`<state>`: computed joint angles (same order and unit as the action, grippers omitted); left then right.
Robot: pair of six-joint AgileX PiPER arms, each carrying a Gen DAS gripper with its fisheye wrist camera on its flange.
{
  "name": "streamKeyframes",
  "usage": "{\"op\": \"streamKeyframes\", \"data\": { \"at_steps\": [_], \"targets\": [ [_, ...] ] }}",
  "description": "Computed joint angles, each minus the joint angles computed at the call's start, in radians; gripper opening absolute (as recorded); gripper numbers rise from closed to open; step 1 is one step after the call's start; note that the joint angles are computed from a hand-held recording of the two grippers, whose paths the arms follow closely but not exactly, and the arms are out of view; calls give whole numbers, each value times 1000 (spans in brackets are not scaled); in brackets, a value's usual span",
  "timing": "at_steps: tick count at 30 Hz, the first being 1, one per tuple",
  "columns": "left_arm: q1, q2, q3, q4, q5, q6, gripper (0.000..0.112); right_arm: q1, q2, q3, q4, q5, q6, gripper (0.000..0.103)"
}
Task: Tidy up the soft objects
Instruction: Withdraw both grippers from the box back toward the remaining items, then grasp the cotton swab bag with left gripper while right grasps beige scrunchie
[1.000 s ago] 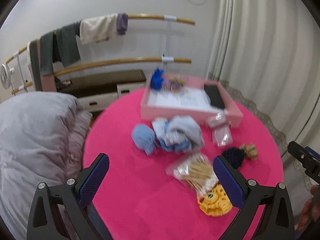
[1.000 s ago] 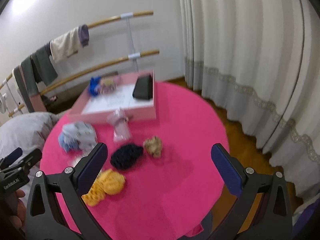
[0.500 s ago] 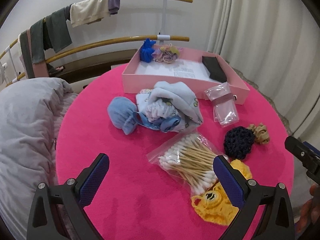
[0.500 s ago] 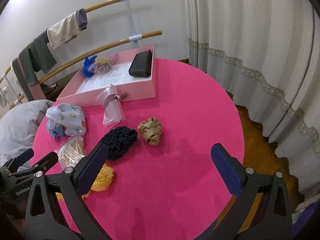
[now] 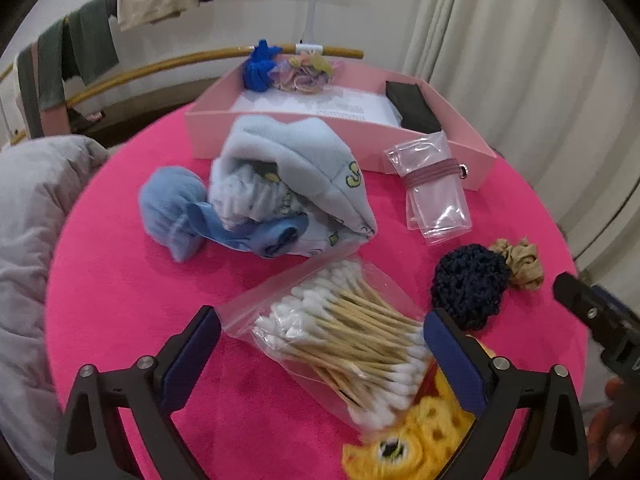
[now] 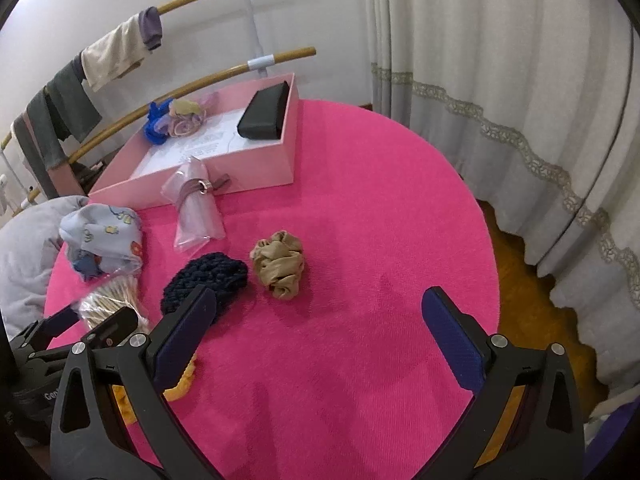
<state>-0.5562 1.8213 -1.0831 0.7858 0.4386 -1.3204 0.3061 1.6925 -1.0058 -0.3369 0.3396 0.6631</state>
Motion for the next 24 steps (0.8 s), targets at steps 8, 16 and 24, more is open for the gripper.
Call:
{"op": "streamKeyframes", "data": {
  "at_steps": [8, 16, 24],
  "targets": [
    [21, 49, -47, -131, -77, 186, 49, -24, 57, -34, 38, -4, -41, 93],
    [33, 35, -40, -204, -98, 297, 36, -22, 89, -61, 53, -3, -66, 78],
    [24, -5, -17, -168, -63, 306, 33, -18, 162, -135, 115, 2, -153, 61]
  ]
}}
